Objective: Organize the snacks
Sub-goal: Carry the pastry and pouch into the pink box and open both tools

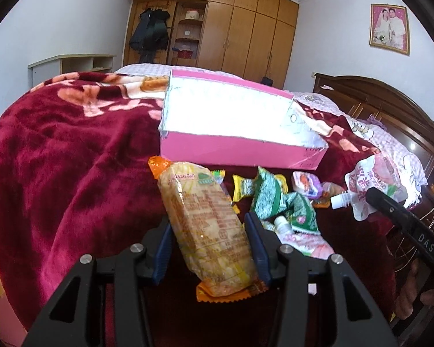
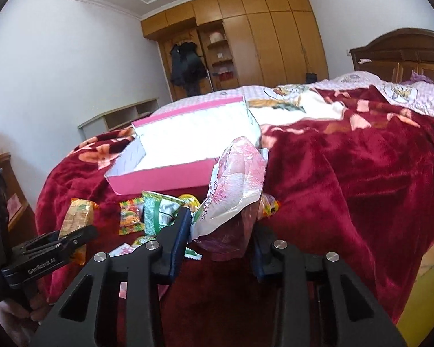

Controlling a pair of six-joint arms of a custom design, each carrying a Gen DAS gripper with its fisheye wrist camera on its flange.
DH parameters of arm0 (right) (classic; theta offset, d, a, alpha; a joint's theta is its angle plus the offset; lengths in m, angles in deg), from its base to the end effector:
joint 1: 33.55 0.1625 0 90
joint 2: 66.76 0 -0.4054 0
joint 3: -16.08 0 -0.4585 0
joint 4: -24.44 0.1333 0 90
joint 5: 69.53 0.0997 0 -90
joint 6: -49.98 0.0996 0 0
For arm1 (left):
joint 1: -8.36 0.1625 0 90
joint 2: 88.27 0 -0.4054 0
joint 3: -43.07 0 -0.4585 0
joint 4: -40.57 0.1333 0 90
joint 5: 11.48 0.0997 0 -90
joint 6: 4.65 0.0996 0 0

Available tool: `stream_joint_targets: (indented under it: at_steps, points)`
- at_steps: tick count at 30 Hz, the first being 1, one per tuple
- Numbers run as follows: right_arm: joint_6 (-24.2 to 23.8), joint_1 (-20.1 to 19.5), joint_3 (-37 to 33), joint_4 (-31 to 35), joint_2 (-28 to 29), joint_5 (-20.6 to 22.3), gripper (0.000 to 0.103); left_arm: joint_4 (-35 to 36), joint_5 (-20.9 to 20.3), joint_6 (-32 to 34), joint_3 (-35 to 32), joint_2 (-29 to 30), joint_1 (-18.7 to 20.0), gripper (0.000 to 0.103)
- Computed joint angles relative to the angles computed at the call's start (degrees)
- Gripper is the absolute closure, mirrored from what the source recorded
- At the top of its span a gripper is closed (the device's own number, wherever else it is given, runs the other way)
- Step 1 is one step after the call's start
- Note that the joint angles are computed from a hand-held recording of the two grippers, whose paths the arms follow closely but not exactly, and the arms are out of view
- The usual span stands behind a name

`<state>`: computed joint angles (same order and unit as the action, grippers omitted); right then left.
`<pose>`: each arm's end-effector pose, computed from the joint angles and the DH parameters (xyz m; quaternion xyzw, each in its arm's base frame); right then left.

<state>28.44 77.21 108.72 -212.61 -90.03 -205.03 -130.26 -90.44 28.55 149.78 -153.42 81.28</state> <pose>0.2792 -0.5609 -0.0239 0.0330 -0.7574 0.5763 0.3051 -0.0460 -0.6685 0.2136 0.3690 0.8624 -0.3185 0.1366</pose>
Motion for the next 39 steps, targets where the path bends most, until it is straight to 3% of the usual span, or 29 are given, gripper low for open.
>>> stream_joint_targets:
  at_steps: [11, 19, 28, 39]
  points:
    - [-0.53, -0.3, -1.66, 4.69, -1.83, 4.0, 0.065, 2.5, -0.15, -0.42, -5.49, 2.5, -2.34, 0.052]
    - [-0.34, -0.85, -4.78, 9.13, -2.66, 4.76, 0.065, 6.87, 0.27, -3.74, -13.23, 7.31, -3.34, 0.052]
    - [0.31, -2.73, -9.07, 14.8, -3.45, 6.04, 0.065, 9.67, 1.18, -2.9, -21.73, 13.68, -3.87, 0.052]
    - [7.22, -5.53, -13.83, 25.22, -3.1, 6.59, 0.065, 16.89, 0.22, -2.33, -32.34, 21.64, -2.9, 0.052]
